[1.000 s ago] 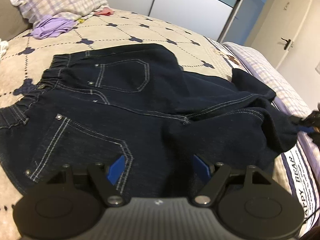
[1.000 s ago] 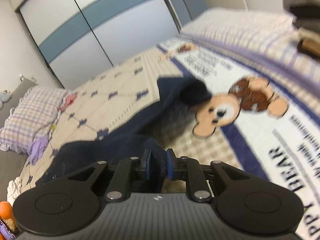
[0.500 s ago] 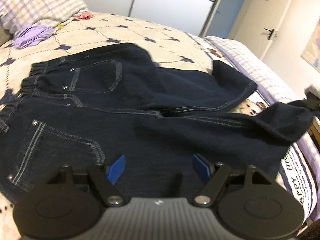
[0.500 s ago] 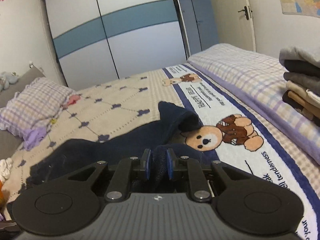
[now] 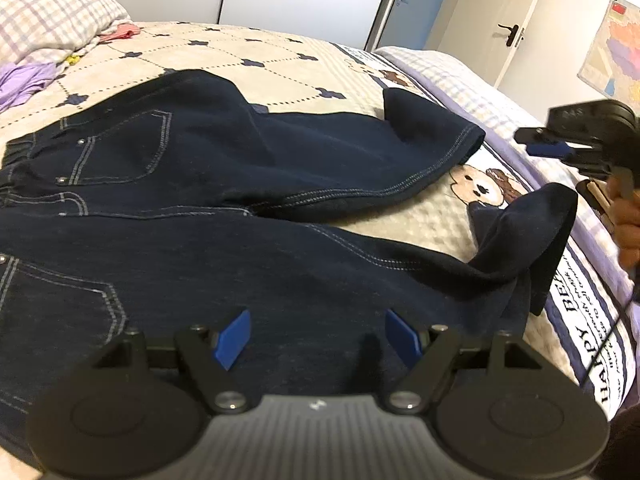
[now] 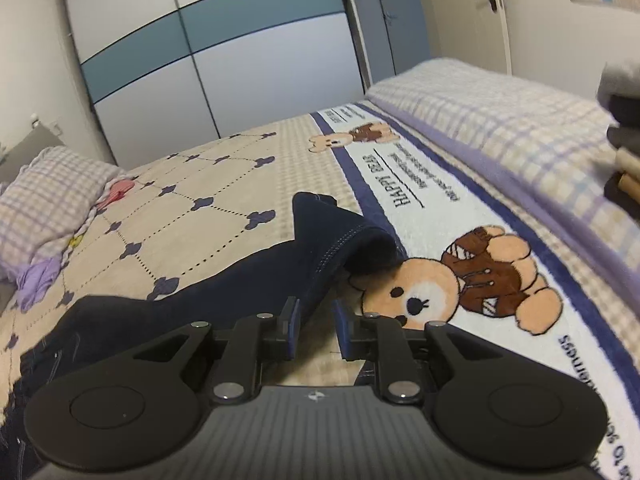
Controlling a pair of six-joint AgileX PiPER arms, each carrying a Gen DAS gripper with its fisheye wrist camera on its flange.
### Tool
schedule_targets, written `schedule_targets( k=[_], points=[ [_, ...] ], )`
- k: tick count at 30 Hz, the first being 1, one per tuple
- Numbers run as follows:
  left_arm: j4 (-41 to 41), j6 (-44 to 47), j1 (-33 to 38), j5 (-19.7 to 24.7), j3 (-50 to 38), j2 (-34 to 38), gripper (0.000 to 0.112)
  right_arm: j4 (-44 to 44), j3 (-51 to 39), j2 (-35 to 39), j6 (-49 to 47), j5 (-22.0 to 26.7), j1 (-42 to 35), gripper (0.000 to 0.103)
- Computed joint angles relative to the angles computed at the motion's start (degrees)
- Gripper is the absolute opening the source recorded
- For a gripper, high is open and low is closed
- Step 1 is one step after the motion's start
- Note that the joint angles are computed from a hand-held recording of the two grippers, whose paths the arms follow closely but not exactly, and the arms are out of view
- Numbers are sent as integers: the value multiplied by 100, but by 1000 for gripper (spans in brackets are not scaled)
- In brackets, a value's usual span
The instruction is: Fold clothes
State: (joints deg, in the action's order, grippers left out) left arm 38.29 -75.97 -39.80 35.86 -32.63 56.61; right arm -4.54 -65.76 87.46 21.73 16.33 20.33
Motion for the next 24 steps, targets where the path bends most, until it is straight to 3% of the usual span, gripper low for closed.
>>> schedule_targets(
  k=[5, 10, 14, 17, 20, 24],
  points=[
    [-20, 405, 116, -506, -69, 166, 76, 118, 223, -151, -394, -43, -71, 22],
    [-236, 1363, 175, -1331, -197, 378, 79, -99, 735, -484, -614, -142, -225, 30],
    [-78, 1613, 140, -1995, -431, 792, 80, 959, 986, -648, -1708, -78, -636, 34],
    [380, 1486, 53, -1921, -938, 1403, 80, 1434, 972, -572, -2193, 107, -898, 35],
    [-481, 2512, 204, -2091, -1484, 2020, 78, 1062, 806, -382, -1964, 365, -1012, 35],
    [-1854, 3943, 372, -2043, -2350, 2878, 62, 1023, 657, -194, -1905, 333, -1259, 35]
  ],
)
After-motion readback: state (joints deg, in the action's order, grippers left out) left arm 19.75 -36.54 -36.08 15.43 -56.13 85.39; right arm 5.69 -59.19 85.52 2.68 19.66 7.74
